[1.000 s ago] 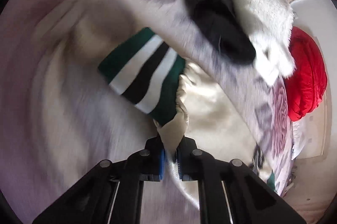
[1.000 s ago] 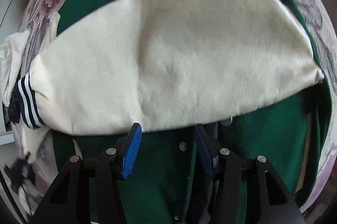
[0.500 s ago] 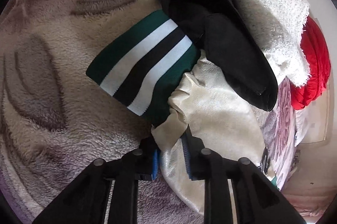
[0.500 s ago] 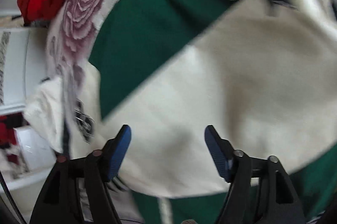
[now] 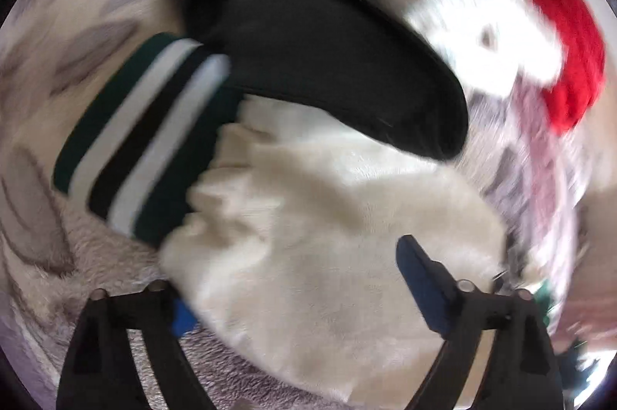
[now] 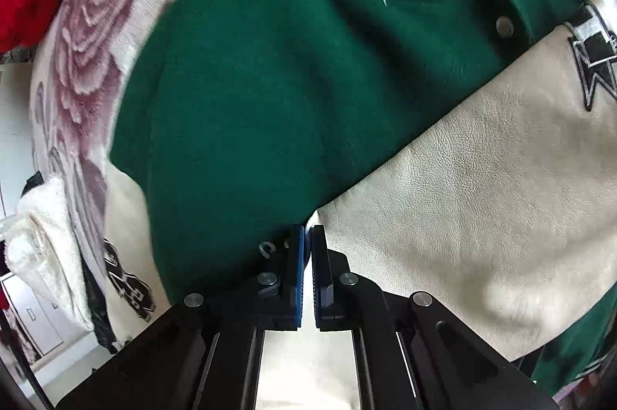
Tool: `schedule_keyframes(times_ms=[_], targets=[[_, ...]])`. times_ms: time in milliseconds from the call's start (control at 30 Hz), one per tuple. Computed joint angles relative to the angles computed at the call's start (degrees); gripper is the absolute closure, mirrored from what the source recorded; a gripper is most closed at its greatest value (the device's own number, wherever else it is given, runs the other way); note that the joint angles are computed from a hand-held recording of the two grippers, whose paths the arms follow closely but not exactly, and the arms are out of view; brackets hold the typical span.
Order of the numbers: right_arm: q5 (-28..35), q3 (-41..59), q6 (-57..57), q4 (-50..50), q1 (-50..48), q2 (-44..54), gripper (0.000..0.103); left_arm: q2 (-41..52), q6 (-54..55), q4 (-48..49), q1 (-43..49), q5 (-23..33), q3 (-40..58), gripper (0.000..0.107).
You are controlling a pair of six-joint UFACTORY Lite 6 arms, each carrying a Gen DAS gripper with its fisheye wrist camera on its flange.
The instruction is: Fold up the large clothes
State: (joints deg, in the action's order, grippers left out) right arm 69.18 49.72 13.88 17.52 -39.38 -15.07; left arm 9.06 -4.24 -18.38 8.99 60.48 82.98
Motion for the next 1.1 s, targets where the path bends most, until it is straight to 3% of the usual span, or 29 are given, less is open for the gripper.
schedule_keyframes(times_ms=[133,233,367,433,467,500,533,567,600,633,733,767,833,867,933,1033,1100], targets=[[-1.8,6.3,4.4,-1.7,2.6,-0.3,0.1,1.8,-5.3,8.5,-5.5,0.9,2.8,0.015],[-3.9,13.6,4.5,-2.9,5.9,4.4,0.1,2.4,-5.9,7.0,-5.7,0.4,3.2,0.015],[0.4,18.9,-4.7,-0.2,4.7,14.6,0.094,0.3,-2.7,3.2,-0.6,0.7,1.1,0.015],[1.9,16.6,-10.6,6.5,0.7,12.0,0.087,0.8,-3.9,2.2,0.0,0.6,1.7,0.016],[2.7,14.6,-12.5,8.5,-1.2,9.6,0.07,0.1,-4.6,1.2,0.4,-0.5,0.8,0.019],[4.3,13.0,-14.2,10.2,-3.5,6.9,0.045,-0.7,-5.8,1.1,0.7,-1.8,0.2,0.025],[6.5,11.3,-16.5,11.3,-6.9,3.7,0.038,-1.7,-7.3,1.9,1.1,-3.0,-0.6,0.044],[9.8,9.9,-19.9,11.9,-12.0,0.6,0.036,-2.7,-8.2,3.4,1.7,-3.5,-1.3,0.074],[12.6,9.1,-22.6,11.4,-16.2,-1.7,0.036,-3.7,-8.6,4.3,2.6,-4.1,-2.0,0.085],[15.1,8.0,-25.7,10.1,-20.9,-4.2,0.036,-4.5,-7.5,2.9,4.0,-4.6,-2.5,0.094],[17.8,4.0,-32.2,2.6,-29.5,-11.2,0.036,-7.4,-4.9,-0.5,6.9,-4.7,-3.9,0.098],[17.0,3.5,-32.8,-3.0,-29.2,-13.5,0.036,-8.6,-5.1,0.7,6.3,-4.6,-3.7,0.099],[10.8,-2.4,-36.0,-15.0,-26.2,-22.7,0.025,-10.2,-5.8,4.7,3.9,-4.8,-2.0,0.101],[7.8,-6.3,-34.9,-21.0,-22.1,-27.7,0.018,-11.0,-6.7,7.7,1.8,-4.6,-0.4,0.101],[6.8,-11.9,-26.5,-30.6,-11.2,-32.1,0.017,-12.1,-7.4,12.7,-1.3,-3.5,3.1,0.101],[7.9,-15.9,-15.4,-34.8,1.4,-34.0,0.017,-16.8,-9.5,20.1,-7.1,-0.8,5.9,0.102],[8.1,-16.0,-13.0,-34.5,3.3,-35.5,0.017,-16.6,-13.5,26.1,-13.2,1.2,10.5,0.102]])
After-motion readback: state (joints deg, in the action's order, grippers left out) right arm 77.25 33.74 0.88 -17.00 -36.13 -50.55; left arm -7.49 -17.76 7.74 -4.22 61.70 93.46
